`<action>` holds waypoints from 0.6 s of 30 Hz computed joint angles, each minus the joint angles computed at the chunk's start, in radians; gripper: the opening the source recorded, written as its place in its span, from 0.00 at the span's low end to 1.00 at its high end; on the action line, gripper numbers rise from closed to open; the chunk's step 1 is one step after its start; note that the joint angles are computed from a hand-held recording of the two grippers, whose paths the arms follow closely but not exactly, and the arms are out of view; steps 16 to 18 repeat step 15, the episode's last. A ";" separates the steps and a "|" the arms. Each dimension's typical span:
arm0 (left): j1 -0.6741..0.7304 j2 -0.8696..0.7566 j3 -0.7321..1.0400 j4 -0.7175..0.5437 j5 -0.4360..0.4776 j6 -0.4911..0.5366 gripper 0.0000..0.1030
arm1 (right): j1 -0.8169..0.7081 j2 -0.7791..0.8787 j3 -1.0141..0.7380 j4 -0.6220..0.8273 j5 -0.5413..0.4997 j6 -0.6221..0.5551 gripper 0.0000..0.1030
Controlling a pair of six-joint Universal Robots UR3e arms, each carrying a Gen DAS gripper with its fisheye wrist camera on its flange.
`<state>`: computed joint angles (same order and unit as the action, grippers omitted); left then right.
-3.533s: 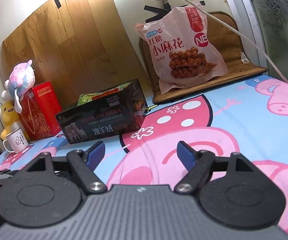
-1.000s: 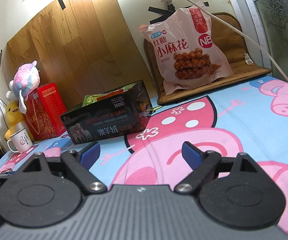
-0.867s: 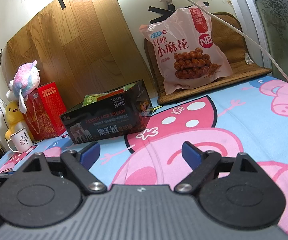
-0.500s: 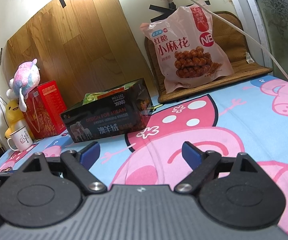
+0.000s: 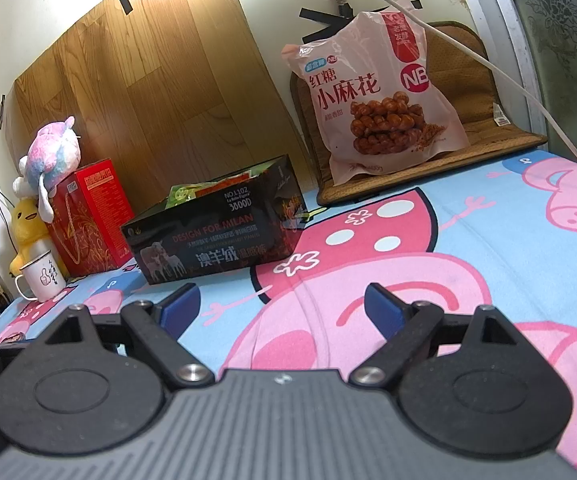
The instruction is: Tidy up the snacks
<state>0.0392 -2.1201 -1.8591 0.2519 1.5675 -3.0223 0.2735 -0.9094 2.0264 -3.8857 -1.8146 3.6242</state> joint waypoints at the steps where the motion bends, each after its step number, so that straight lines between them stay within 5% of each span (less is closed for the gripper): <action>1: 0.000 0.000 -0.001 0.003 0.001 0.000 1.00 | 0.000 0.000 0.000 0.000 0.000 0.000 0.88; 18: 0.020 0.005 -0.014 0.016 -0.056 0.011 1.00 | -0.001 -0.002 0.003 -0.001 0.002 0.000 0.88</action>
